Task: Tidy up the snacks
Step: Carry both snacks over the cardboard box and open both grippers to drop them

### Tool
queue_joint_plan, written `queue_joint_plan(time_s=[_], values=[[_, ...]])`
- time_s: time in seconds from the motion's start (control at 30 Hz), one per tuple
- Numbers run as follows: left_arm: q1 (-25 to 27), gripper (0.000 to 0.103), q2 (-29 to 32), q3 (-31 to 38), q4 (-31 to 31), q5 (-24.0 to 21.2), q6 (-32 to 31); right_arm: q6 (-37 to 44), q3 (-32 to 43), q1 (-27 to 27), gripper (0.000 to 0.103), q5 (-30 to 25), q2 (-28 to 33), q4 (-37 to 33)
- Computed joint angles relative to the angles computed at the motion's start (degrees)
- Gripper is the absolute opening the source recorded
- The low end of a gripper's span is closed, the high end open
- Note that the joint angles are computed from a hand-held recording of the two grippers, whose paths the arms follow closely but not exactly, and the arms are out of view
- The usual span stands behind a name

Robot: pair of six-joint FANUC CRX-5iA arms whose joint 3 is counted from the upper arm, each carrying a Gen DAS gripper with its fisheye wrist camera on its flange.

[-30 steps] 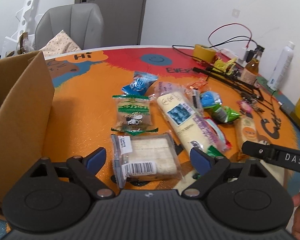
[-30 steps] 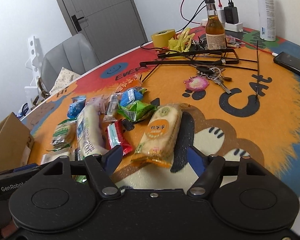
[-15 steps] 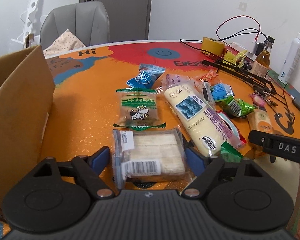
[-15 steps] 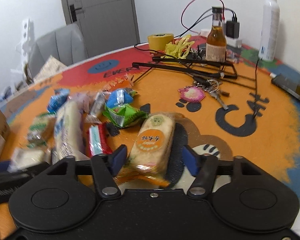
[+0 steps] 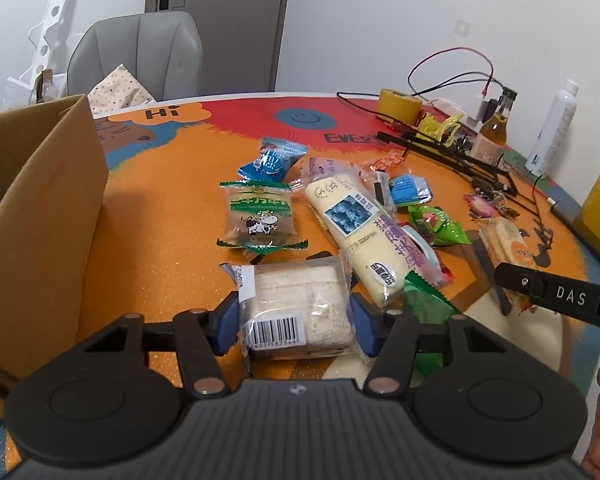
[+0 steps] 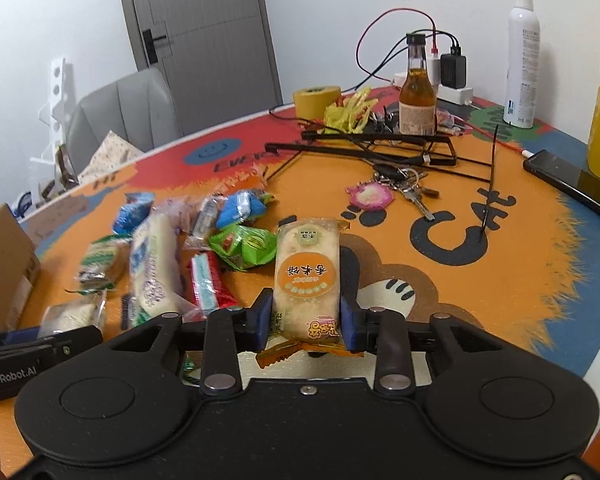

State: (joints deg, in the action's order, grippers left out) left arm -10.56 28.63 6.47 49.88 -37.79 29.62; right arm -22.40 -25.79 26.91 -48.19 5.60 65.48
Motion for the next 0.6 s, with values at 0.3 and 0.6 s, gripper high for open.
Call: queue_joint_plan(time_s=[0.3, 0.6], values=[[0.80, 0.056, -4.06, -4.75, 8.61, 1.34, -8.06, -2.42, 0.14, 1.17, 0.032, 1.73, -1.07, 4.74], [1.82, 0.056, -7.16, -6.98, 14.46, 2.46, -13.23, -3.15, 1.72, 1.48, 0.032, 4.41, -0.88, 9.47]])
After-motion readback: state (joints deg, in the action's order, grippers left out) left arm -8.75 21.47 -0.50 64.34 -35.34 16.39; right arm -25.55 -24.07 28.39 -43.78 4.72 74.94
